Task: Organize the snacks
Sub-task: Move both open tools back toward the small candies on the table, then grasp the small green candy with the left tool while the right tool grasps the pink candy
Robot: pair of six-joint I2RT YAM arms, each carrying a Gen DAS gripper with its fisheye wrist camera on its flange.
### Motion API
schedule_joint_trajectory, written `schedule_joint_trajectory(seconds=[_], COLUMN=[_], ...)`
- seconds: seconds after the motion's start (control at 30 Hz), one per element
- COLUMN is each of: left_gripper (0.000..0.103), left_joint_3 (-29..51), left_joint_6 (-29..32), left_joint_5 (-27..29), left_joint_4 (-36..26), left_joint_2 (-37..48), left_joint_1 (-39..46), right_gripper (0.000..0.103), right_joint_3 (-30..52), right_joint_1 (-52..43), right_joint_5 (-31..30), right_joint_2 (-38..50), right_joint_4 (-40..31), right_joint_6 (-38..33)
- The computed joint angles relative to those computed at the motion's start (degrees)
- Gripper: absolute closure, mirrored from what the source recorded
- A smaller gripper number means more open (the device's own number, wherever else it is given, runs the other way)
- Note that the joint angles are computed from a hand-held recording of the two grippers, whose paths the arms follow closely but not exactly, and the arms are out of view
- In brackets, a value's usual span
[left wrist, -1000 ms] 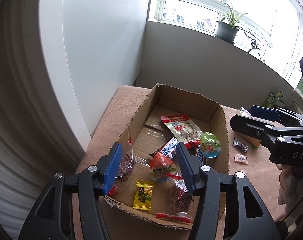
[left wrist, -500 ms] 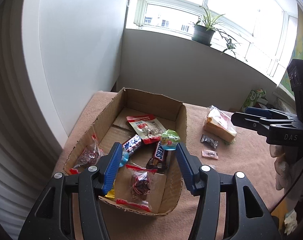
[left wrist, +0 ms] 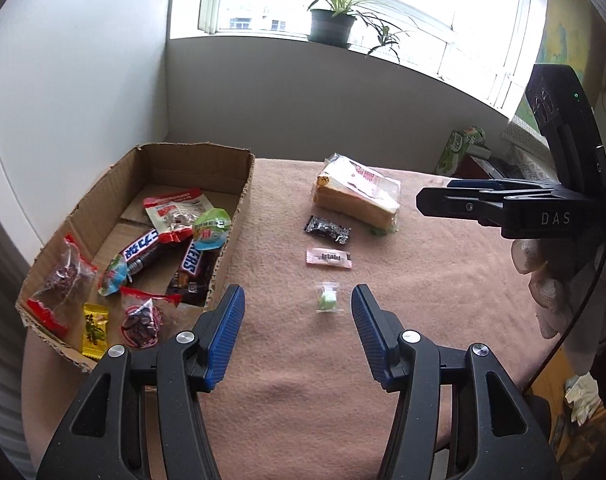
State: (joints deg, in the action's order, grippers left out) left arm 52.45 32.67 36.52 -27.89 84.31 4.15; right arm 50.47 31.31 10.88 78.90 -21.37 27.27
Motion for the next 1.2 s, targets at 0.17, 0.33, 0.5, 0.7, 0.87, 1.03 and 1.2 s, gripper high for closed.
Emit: schedule_joint_trajectory(seconds=[0.17, 0.33, 0.5, 0.7, 0.87, 1.03, 1.2], left_gripper=[0.049, 0.059, 0.065, 0.070, 0.070, 0.070, 0.070], left_joint_3=[-2.45, -2.09, -1.78, -0.50, -0.10, 0.08, 0.33], left_joint_6=[-0.74, -2.86, -3.65, -4.64, -5.43, -6.06, -6.75], left_joint_5=[-1.79, -3.31, -4.70, -5.99, -6.66, -7.76, -8.91], left_joint_4=[2.08, 3.45, 4.81, 5.64, 6.32, 7.16, 8.09], left_joint_2=[1.30, 4.19, 6.12, 9.33, 10.60, 11.53, 12.57], left_joint_1=[-2.78, -5.11, -7.11, -8.96, -10.17, -11.34, -12.76], right_gripper=[0.021, 0.051, 0.060, 0.061, 0.061, 0.061, 0.064], right_joint_3=[-0.10, 3.51, 5.39, 8.95, 10.70, 11.60, 12.33], right_joint_1=[-1.56, -2.52, -3.62, -4.12, -4.58, -5.67, -5.67], right_joint_5=[-5.53, -9.20, -11.97, -12.19, -12.96, -15.10, -14.61], right_joint_2=[4.56, 13.14, 18.09, 22.47, 25.09, 27.33, 27.87], right_joint_4=[4.00, 4.64, 6.20, 5.09, 5.21, 5.84, 5.19], right_joint_6=[-7.96, -13.86, -17.51, -20.79, -21.93, -22.22, -22.63])
